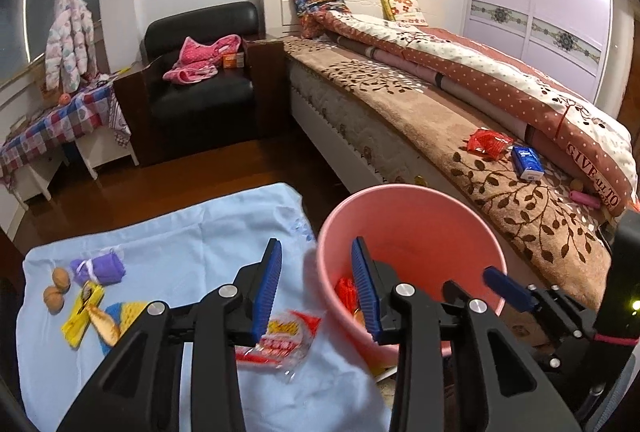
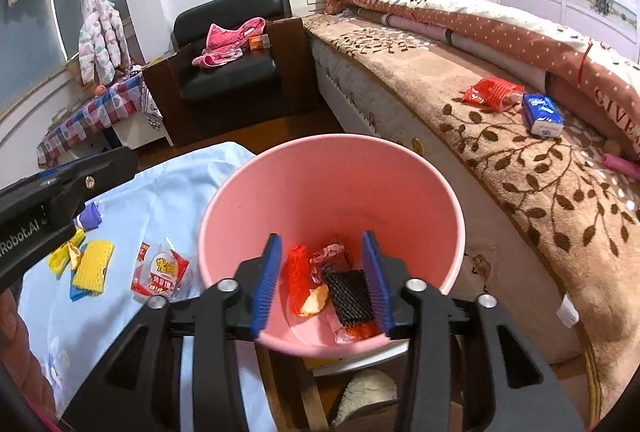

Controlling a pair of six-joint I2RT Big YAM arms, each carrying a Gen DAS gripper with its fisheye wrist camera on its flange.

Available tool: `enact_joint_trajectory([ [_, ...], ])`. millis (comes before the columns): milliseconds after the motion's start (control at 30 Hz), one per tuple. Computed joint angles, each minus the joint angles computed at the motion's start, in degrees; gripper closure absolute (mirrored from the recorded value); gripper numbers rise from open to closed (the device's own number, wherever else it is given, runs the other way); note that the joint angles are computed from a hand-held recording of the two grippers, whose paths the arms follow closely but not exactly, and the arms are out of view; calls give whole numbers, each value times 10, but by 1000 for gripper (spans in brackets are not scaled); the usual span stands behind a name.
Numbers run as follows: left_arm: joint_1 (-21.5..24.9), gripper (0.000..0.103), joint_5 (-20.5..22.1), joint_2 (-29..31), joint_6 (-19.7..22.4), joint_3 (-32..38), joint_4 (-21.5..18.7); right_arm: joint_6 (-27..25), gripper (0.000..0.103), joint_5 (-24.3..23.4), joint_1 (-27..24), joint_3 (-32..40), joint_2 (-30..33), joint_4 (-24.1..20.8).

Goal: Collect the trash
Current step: 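Move both open tools back over the table toward the yellow items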

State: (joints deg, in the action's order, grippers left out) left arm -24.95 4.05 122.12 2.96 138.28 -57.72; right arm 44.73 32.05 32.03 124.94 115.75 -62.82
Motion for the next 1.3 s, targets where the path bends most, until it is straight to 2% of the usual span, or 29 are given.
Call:
enact_joint_trajectory([
  [233,20,67,4,-43,-7,-77,24,5,59,23,15,42,19,-45],
  [433,37,67,9,-74,-14,-130,42,3,59,34,25,74,34,-65],
  [1300,84,67,2,-153,-30,-259,91,-15,59,51,57,187,90,-115],
])
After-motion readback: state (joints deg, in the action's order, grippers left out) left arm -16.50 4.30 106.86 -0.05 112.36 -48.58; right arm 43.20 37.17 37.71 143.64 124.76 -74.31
